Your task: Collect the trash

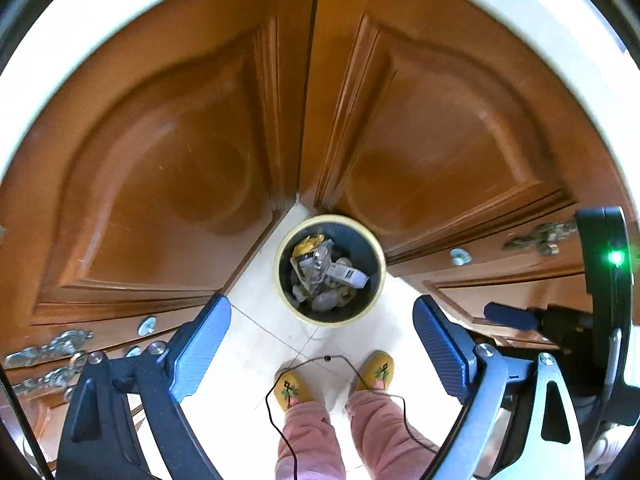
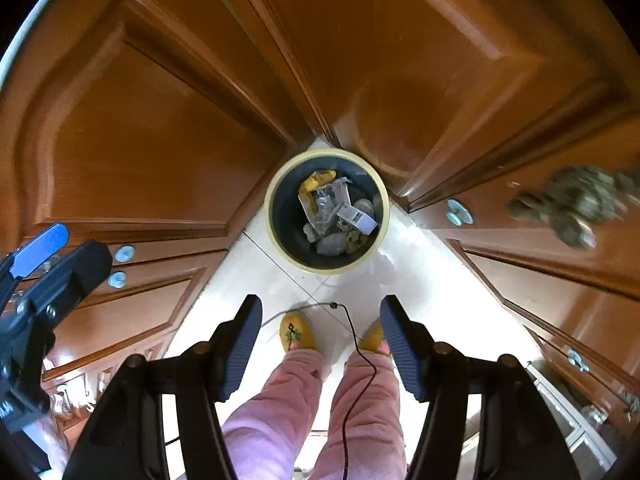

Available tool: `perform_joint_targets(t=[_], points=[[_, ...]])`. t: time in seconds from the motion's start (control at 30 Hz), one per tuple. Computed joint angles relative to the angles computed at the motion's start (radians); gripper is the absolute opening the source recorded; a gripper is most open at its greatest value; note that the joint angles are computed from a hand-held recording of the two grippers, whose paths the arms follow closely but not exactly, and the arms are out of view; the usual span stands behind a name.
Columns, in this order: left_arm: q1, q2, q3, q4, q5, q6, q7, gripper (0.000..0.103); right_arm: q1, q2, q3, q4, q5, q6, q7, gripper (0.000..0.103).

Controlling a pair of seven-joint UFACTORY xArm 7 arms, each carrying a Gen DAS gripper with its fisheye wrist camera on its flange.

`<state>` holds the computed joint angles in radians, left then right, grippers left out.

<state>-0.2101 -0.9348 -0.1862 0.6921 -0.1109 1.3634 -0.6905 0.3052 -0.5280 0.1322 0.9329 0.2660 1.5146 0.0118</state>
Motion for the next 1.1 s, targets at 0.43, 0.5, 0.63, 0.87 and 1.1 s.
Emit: perform_joint_targets(t=[0.43, 0.5, 0.63, 0.87, 1.1], points=[[0.051, 0.143, -0.011, 0.522, 0.05, 0.232, 0.02, 0.094, -0.06, -0.053, -0.056, 0.399, 0.033, 0.243, 0.1, 0.062], [0.06, 0.168, -0.014, 0.599, 0.062, 0.251, 0.036, 0.094, -0.074, -0.038, -0.067, 0.485, 0.043, 0.282, 0.131, 0.062], [0.091, 0.26, -0.05, 0.821, 0.113, 0.328, 0.062, 0.095, -0.095, 0.002, -0.077, 0.658, 0.044, 0.328, 0.17, 0.062], [0.144, 0.418, -0.159, 1.166, 0.218, 0.435, 0.097, 0.095, -0.121, 0.087, -0.098, 0.944, 0.041, 0.34, 0.235, 0.063], [0.205, 0.572, -0.337, 1.451, 0.356, 0.492, 0.074, 0.102, -0.142, 0.159, -0.067, 1.186, -0.046, 0.312, 0.236, 0.07]])
